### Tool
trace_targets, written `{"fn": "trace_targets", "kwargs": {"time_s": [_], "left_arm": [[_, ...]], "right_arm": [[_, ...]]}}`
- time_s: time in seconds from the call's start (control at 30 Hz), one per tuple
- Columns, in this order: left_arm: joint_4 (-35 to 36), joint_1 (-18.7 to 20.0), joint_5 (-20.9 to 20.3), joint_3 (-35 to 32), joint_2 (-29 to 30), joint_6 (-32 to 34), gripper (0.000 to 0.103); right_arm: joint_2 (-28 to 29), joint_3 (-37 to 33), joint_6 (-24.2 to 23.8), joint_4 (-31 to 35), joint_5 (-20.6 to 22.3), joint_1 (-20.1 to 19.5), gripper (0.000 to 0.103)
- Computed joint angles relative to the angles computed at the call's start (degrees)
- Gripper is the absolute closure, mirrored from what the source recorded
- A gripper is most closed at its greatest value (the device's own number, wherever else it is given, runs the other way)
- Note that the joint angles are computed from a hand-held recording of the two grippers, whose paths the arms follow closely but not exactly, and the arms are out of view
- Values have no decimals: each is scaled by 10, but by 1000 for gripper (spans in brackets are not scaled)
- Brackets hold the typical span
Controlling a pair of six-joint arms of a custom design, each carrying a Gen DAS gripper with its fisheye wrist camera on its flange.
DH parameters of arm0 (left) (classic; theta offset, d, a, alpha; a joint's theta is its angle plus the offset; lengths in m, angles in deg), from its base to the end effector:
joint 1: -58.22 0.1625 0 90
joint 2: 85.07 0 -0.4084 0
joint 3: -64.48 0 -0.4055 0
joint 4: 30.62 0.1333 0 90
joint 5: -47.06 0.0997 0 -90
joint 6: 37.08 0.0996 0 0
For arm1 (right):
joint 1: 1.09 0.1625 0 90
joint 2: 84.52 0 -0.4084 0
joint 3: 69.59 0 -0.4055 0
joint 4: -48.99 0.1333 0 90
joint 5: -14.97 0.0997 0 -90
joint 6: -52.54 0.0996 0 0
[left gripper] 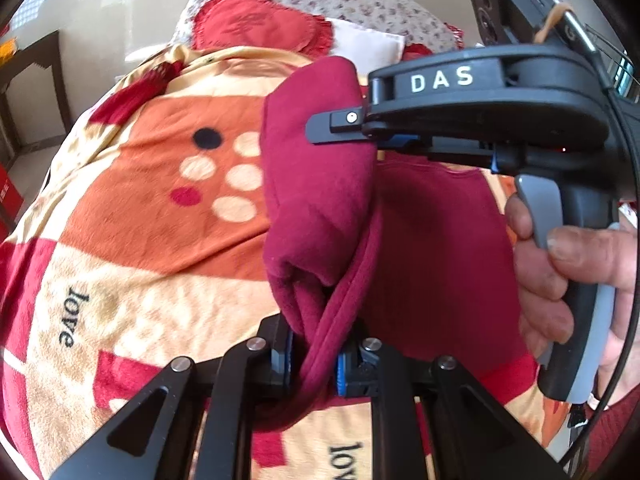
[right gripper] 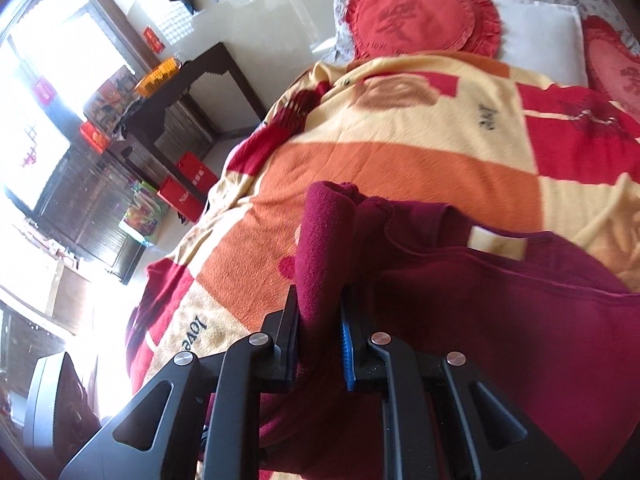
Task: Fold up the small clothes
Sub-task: 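Lift the folded edge with both grippers and fold it over toward the collar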
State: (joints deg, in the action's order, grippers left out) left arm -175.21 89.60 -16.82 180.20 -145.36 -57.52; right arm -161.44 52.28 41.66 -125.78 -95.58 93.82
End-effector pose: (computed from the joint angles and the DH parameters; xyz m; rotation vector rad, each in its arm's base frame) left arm -0.3610 -0.4277 0.0924 0.9052 2.6014 -0.3911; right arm 0.1421 -0.5054 0.2660 0.1886 -2.6061 0.9184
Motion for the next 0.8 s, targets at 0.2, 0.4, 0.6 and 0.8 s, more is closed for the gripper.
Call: {"fn": "trace_targets", "kwargs": {"time_s": [0.2,0.4,0.6,0.8], "left_arm": [[5,-25,-10,-15,20,-5,88],[6,-49,-16,-24,38,-3,88],[-3,-72,-30,-40,65,2,88],[-6,-91,-47,-62,102,6,88]], "right_arm": [[-52,31,-3,-5,3,-10,103],[-110,65,-12,-6,14,-32,103],[-180,102,-22,-6,35,-70,103],[-239,130,-31,2,50,-112,103]]}}
